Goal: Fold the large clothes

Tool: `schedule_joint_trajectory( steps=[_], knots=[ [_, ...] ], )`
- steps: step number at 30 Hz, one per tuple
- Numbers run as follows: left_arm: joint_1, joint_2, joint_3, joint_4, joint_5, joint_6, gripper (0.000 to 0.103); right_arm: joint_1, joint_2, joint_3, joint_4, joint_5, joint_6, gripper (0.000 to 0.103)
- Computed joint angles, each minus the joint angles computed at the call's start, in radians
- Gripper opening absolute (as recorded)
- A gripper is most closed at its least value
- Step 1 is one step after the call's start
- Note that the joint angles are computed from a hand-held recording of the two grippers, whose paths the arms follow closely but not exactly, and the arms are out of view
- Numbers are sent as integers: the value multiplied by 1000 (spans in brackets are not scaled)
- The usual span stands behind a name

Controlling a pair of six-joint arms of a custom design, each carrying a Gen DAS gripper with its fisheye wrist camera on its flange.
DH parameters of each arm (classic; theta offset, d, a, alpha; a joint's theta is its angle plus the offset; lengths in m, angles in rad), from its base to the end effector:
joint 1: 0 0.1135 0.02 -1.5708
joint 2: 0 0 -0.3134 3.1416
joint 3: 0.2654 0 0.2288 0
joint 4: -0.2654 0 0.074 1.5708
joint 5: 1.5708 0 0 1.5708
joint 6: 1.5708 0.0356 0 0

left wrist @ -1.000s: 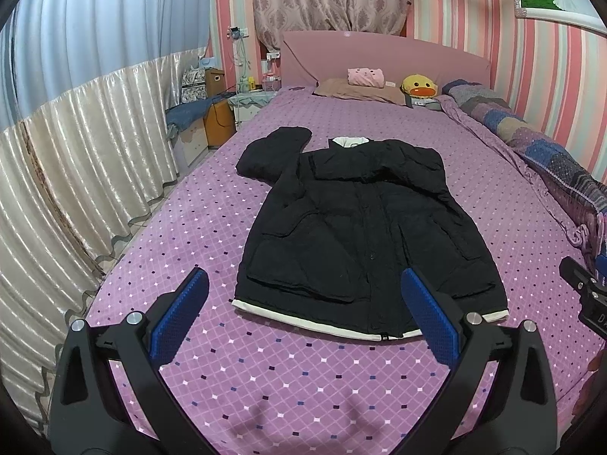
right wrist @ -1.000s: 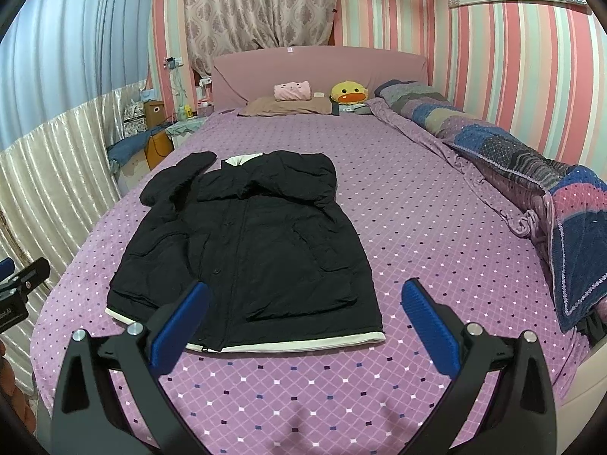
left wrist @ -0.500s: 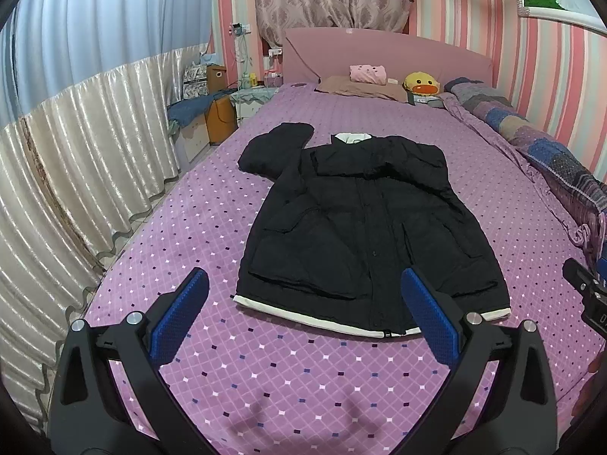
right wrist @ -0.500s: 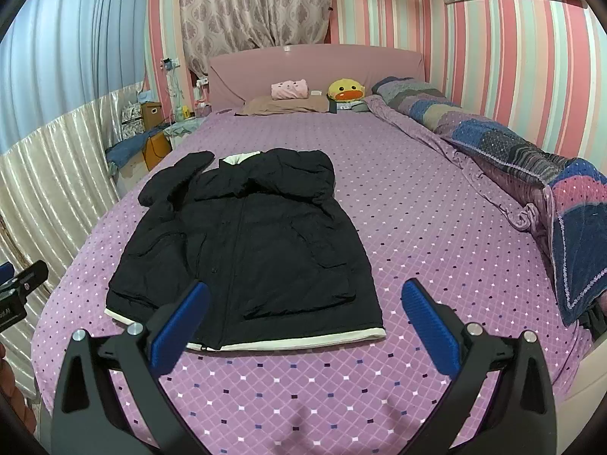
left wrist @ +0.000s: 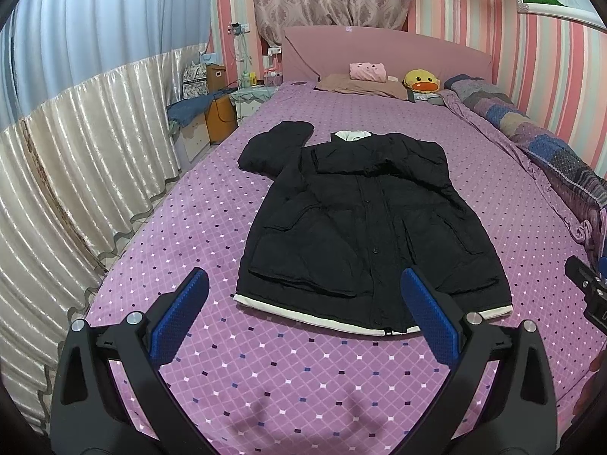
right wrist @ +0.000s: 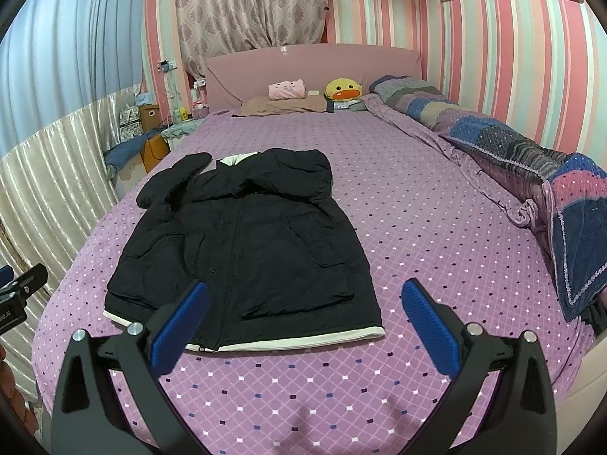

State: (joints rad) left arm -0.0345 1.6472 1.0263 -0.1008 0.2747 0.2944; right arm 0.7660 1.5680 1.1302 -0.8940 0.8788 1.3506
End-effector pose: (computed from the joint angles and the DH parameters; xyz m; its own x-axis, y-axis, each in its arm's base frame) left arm 0.3392 -0.0214 0.2748 -0.5632 0.2989 -0.7704 0.4181 0.9072 0.0463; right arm 0.2117 0.1656 0.2937 -0.4564 0.4249 -0.7817 0.6154 0.7853 0.0676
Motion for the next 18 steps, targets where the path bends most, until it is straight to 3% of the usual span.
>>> schedule_joint_trajectory(
  steps=[18],
  knots=[
    [5,13,17,-5,15,6,100,-8,9,6,-13,6,16,101]
  ],
)
